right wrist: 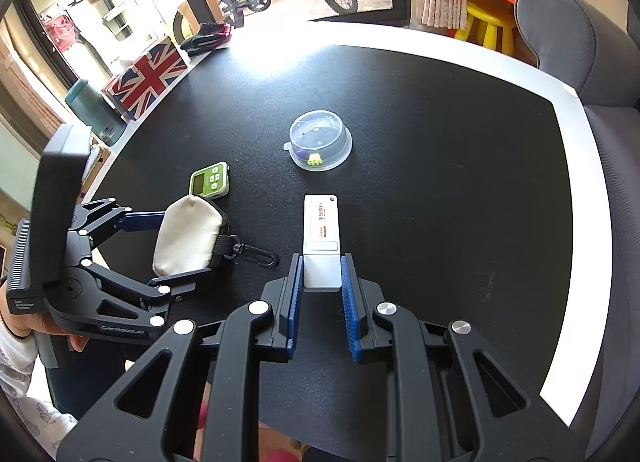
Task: Collect trash
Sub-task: 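Carry the pouch and strip over the bin while the right tool releases the strip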
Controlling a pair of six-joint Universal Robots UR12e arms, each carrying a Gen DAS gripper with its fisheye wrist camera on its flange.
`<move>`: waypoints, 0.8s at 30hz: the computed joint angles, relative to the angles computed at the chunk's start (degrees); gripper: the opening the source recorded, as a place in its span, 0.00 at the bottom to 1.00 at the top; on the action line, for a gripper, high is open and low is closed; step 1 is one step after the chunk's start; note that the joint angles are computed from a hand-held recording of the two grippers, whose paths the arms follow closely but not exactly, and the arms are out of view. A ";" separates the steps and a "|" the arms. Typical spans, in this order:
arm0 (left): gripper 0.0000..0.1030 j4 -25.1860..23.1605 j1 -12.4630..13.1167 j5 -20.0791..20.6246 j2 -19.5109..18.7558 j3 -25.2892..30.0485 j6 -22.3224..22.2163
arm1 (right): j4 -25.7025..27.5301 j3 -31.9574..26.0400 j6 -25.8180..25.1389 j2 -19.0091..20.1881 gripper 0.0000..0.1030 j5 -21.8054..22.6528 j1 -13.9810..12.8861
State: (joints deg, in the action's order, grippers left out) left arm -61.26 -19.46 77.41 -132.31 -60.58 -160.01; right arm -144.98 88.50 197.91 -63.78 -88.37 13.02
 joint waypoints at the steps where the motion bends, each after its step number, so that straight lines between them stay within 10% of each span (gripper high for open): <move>1: 0.82 0.39 0.16 -0.47 0.25 -0.28 0.27 | -0.40 0.22 0.17 -0.20 0.18 -0.33 0.14; 24: 0.82 11.72 3.94 -12.07 11.85 -14.79 6.63 | -8.24 4.49 -0.31 -5.55 0.18 -6.69 6.74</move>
State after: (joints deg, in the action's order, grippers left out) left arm -49.54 -15.52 65.34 -120.46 -75.37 -153.38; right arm -153.23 92.99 197.60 -69.34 -95.06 19.76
